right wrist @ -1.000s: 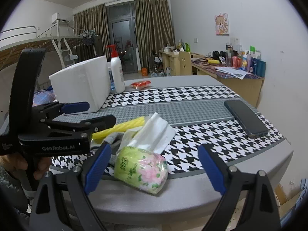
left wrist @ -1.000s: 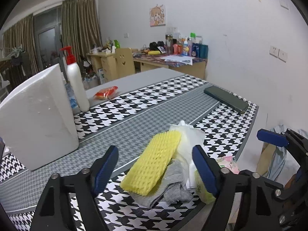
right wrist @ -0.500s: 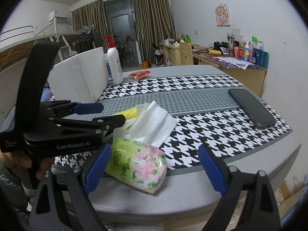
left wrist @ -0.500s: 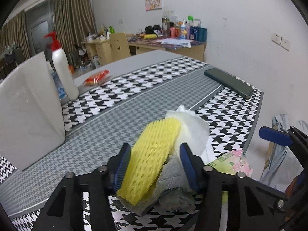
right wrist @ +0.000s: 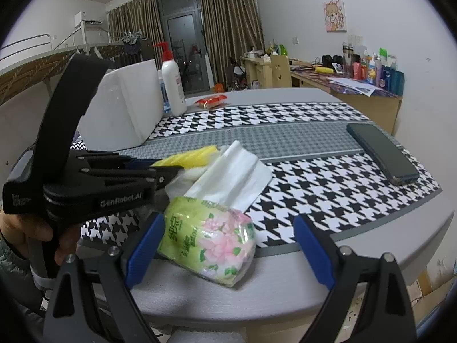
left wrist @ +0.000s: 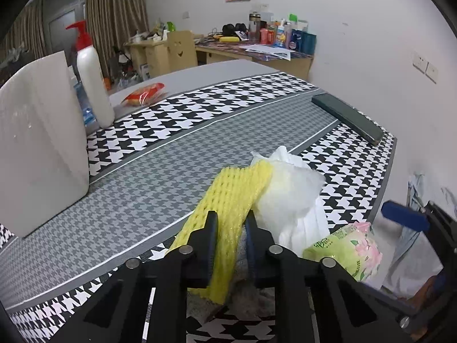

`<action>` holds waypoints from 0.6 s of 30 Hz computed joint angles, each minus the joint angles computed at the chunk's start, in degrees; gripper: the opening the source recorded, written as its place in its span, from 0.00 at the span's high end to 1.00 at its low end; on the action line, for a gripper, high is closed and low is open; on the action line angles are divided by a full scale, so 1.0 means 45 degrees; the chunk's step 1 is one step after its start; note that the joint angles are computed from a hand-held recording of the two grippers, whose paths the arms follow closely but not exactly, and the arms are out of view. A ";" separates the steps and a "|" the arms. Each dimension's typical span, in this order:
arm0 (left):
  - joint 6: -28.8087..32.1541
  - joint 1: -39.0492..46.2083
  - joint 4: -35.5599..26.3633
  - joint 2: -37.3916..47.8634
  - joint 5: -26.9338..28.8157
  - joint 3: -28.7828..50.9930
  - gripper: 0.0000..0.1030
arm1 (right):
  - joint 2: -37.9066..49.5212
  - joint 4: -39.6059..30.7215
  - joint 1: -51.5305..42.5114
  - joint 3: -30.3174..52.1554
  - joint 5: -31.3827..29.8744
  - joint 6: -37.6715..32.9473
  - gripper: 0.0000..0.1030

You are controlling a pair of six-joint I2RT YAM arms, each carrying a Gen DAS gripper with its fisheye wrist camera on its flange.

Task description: Organize soft objects

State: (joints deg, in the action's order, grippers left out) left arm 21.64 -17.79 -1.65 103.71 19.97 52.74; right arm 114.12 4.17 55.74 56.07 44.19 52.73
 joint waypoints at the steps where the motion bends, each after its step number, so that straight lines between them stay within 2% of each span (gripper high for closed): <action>1: -0.0048 0.0051 -0.0135 0.0019 0.0110 0.0087 0.84 | 0.0021 0.0033 -0.0006 -0.0002 -0.0078 0.0000 0.09; 7: -0.0502 0.0523 -0.0069 -0.0200 0.0946 0.0052 0.85 | 0.0329 0.0140 -0.0003 0.0143 -0.0453 -0.0007 0.11; 12: -0.0539 0.0816 0.0118 -0.0494 0.1231 -0.0157 0.85 | 0.0683 -0.0222 0.0006 0.0552 -0.0781 -0.0025 0.26; 17: -0.0471 0.1141 0.0130 -0.0898 0.1709 -0.0376 0.85 | 0.0806 -0.0312 -0.0126 0.0587 -0.1114 0.0176 0.28; 18: -0.0464 0.1203 0.0137 -0.0965 0.1775 -0.0409 0.85 | 0.0827 -0.0362 -0.0119 0.0616 -0.1079 0.0194 0.32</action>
